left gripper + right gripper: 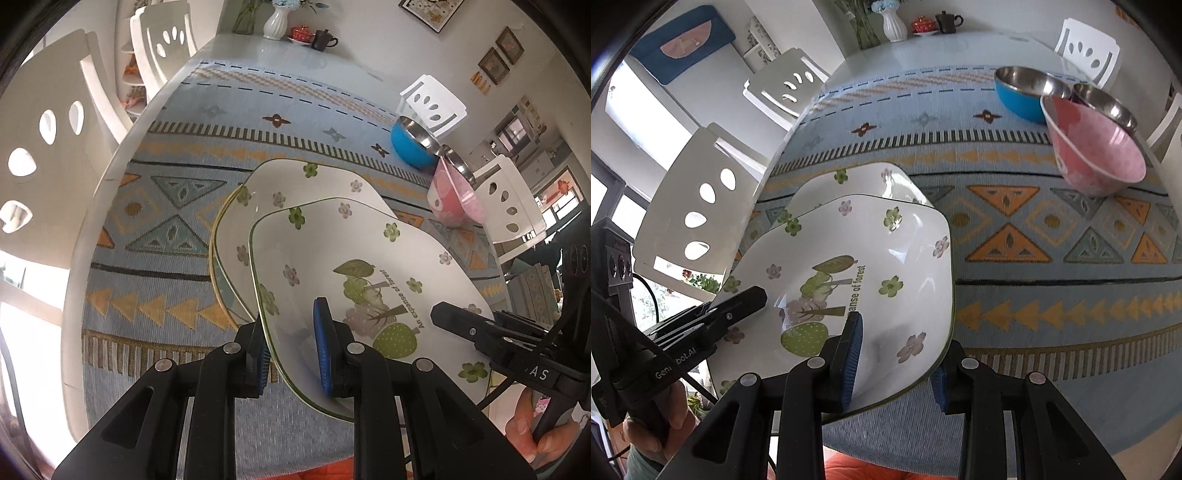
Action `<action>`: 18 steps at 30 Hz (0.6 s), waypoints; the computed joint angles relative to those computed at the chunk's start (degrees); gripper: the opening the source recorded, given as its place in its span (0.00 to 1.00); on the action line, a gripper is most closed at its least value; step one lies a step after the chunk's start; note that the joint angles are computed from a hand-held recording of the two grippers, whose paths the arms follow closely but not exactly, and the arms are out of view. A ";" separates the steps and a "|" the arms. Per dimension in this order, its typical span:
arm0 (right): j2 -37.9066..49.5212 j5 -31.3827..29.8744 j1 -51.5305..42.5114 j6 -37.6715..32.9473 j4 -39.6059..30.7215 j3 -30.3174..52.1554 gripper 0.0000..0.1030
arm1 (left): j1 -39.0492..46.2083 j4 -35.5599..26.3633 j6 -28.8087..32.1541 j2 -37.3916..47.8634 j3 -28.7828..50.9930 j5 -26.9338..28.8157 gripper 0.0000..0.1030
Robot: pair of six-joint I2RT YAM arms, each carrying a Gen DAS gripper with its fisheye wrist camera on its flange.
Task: Organize plates and bowls
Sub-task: 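Lower the held hexagonal plate onto the plate stack with the left gripper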
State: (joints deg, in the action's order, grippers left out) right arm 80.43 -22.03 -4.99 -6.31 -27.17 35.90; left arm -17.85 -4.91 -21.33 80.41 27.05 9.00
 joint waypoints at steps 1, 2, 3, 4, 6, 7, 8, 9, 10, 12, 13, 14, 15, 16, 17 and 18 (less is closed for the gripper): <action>0.21 0.06 0.08 0.16 -0.05 0.12 0.31 | 0.21 0.08 0.20 0.41 0.21 0.06 0.17; 0.40 0.19 0.24 0.39 -0.09 0.21 0.31 | 0.35 0.13 0.28 0.87 0.38 0.21 0.17; 0.79 0.48 0.50 0.70 -0.16 0.43 0.31 | 0.57 0.29 0.49 1.66 0.58 0.60 0.17; 1.34 0.86 0.71 0.88 -0.17 0.68 0.31 | 0.64 0.65 0.55 2.54 0.79 0.76 0.17; 2.79 1.02 0.69 1.12 0.17 0.95 0.31 | 0.61 2.07 0.01 3.60 0.54 0.60 0.17; 3.02 0.85 0.60 1.11 0.51 0.91 0.31 | 0.59 2.10 -0.02 3.64 0.56 0.47 0.17; 3.15 1.10 0.65 1.18 0.71 0.99 0.31 | 0.54 1.76 -0.22 3.64 0.78 0.20 0.17; 3.50 1.34 0.71 1.30 0.74 1.28 0.31 | 0.60 1.70 -0.36 3.55 0.77 0.02 0.18; 3.73 1.64 0.81 1.44 0.75 1.50 0.31 | 0.74 1.40 -0.56 3.36 0.83 -0.24 0.18; 3.75 2.31 1.16 1.51 0.90 1.78 0.31 | 1.49 -0.07 -0.51 3.27 1.41 -0.15 0.16; 3.69 2.65 1.13 1.59 0.90 1.80 0.31 | 2.00 -0.36 -0.37 3.37 1.55 -0.02 0.16; 3.91 2.61 1.06 1.70 0.69 2.02 0.31 | 2.33 -0.80 -0.34 3.69 1.80 -0.39 0.16; 3.90 1.85 0.77 1.44 0.49 2.10 0.31 | 2.75 -0.60 -0.07 3.61 1.61 -0.49 0.16; 3.45 1.34 0.53 1.15 0.26 2.06 0.31 | 2.94 -0.83 0.03 3.52 1.68 -0.77 0.16; 2.37 1.22 0.81 1.04 0.12 1.81 0.31 | 3.23 -1.32 0.11 3.28 1.75 -1.07 0.16; 0.89 1.48 1.42 0.74 0.08 1.35 0.31 | 3.54 -1.57 -0.15 2.87 1.62 -1.40 0.19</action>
